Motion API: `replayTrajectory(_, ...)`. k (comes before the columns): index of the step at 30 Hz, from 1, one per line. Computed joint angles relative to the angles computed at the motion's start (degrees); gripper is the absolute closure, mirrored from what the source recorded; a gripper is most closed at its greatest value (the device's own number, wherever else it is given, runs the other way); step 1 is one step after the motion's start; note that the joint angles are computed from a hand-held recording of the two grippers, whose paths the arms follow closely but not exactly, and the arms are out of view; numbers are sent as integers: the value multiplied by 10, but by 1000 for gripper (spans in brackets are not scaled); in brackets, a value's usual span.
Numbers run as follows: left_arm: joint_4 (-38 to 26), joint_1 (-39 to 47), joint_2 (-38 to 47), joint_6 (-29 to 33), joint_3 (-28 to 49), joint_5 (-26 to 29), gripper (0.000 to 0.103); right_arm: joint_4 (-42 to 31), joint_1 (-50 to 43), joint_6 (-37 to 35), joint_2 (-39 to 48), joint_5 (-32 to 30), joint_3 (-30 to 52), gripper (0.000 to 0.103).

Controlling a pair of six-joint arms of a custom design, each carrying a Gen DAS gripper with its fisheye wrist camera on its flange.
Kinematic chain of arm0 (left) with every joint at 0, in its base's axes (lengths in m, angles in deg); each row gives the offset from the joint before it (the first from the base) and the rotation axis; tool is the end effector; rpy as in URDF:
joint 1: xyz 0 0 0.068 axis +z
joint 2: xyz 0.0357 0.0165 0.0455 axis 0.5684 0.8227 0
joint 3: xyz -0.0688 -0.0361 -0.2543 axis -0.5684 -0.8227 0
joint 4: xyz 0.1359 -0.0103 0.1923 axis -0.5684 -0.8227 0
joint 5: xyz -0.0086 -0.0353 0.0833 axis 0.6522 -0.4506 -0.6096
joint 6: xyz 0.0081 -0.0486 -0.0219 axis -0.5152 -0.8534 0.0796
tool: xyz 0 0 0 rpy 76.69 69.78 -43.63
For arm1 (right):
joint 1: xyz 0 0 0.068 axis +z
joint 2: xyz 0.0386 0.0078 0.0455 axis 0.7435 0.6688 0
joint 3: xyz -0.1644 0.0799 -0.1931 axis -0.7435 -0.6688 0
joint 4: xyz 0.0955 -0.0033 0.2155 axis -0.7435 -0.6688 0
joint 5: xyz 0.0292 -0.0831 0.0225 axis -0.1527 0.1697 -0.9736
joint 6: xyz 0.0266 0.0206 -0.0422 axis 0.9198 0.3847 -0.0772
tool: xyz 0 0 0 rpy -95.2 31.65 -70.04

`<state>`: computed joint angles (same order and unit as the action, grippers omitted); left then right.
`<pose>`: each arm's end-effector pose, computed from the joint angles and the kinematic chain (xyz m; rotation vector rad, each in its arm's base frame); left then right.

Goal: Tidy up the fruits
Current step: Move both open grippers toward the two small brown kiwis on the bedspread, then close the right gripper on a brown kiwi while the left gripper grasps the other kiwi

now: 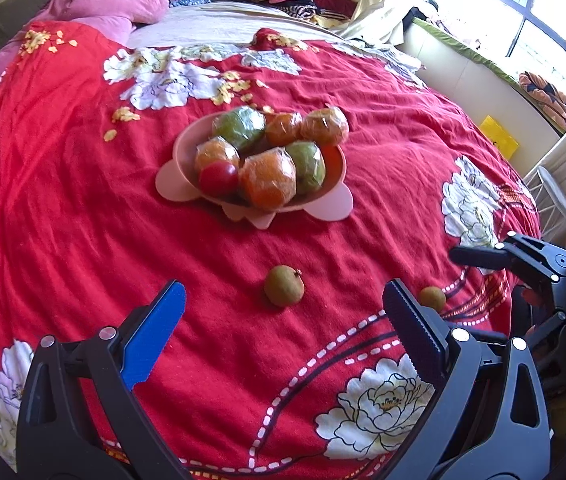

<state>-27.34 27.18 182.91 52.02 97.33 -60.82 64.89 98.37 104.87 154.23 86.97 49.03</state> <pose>0.3176 -0.0560 0.1704 0.7296 2.4512 -0.4560 0.2270 0.2579 0.1535 -0.2284 2.4593 0.2785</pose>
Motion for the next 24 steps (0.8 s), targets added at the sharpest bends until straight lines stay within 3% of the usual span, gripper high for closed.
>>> replayTrajectory(2, -3, 0, 4, 2, 1, 2, 13, -1, -2, -1, 6, -11, 1, 41)
replayTrajectory(4, -3, -1, 6, 3, 1, 3, 15, 1, -2, -2, 11, -19, 1, 55)
replayTrajectory(10, -4, -5, 19, 5, 5, 8, 31, -4, -5, -1, 30, -30, 7, 75)
replayTrajectory(17, -11, -19, 63, 5, 35, 4, 57, 20, -13, -5, 24, -40, -13, 81)
replayTrajectory(24, -1, -28, 99, 2, 54, -8, 67, 35, -14, -6, 12, -45, -24, 81)
